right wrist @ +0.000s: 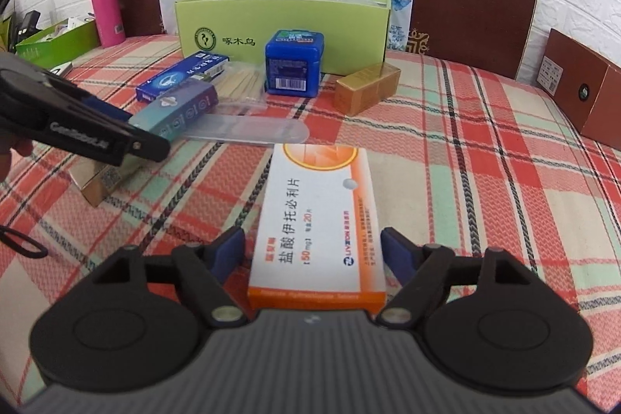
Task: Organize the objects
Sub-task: 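Grasp the tall teal box with left gripper while right grasps white-orange medicine box, then lower teal box and white-orange box into the green box while releasing both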
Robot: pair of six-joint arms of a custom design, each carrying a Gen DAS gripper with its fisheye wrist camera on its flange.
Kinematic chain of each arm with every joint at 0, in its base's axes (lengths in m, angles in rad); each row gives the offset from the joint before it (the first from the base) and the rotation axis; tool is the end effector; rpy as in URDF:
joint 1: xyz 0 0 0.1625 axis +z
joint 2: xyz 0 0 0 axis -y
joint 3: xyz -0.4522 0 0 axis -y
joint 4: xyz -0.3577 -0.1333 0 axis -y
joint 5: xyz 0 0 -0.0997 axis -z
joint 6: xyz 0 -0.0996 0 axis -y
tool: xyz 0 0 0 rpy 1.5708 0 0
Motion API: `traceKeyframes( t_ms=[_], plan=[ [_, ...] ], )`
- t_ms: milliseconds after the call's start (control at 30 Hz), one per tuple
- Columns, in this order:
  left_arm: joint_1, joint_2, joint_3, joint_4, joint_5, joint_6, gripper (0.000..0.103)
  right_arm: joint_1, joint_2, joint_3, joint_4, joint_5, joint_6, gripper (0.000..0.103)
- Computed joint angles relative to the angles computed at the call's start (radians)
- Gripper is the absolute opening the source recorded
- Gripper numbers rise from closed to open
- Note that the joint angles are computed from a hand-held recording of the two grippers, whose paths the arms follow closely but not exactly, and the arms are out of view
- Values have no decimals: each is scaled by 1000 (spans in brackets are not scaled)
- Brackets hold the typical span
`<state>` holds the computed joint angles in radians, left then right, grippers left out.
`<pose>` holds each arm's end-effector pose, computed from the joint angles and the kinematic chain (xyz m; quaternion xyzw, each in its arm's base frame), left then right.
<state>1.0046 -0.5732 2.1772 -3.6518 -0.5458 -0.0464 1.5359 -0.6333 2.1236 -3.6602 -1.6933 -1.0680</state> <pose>-0.0733 -0.5226 0.0501 0.1057 0.8482 -0.3400 0.3922 0.1025 -0.5353 0.0482 0.4553 -0.8382 0.2202 0.2041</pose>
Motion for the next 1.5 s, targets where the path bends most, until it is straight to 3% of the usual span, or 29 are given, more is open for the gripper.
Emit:
traceKeyframes(
  t_ms=[167, 200, 233, 267, 367, 467, 600, 700, 800, 1133, 1500],
  plan=[
    [8, 20, -28, 33, 12, 2, 62, 1, 10, -15, -4, -7, 7, 80],
    [10, 15, -25, 30, -1, 6, 59, 2, 12, -17, -5, -10, 7, 81],
    [12, 9, -21, 28, -14, 12, 46, 3, 15, -21, -4, -12, 9, 82],
    [14, 0, -16, 36, -29, 15, 41, 2, 17, -24, -2, -10, 13, 82],
    [14, -7, -2, 30, -52, 30, 41, 3, 19, -30, 12, -8, 32, 82],
    [11, -7, 10, 18, -54, 35, 41, 4, 7, -22, 37, 3, 30, 66],
    [9, 0, 7, 15, -31, 24, 49, 9, 14, -14, 13, 0, 9, 66],
    [8, 3, 10, 4, -25, 17, 51, 8, 20, -14, -2, -2, 18, 76],
    [14, -9, 22, 2, -62, 7, 42, 5, 15, -13, 17, 8, 36, 66],
    [-19, -13, 65, -34, -50, -12, 41, 17, 2, 31, -17, 55, 1, 65],
    [-104, -26, 74, -278, 23, 155, 41, 48, -65, 20, -5, 188, 21, 65]
  ],
)
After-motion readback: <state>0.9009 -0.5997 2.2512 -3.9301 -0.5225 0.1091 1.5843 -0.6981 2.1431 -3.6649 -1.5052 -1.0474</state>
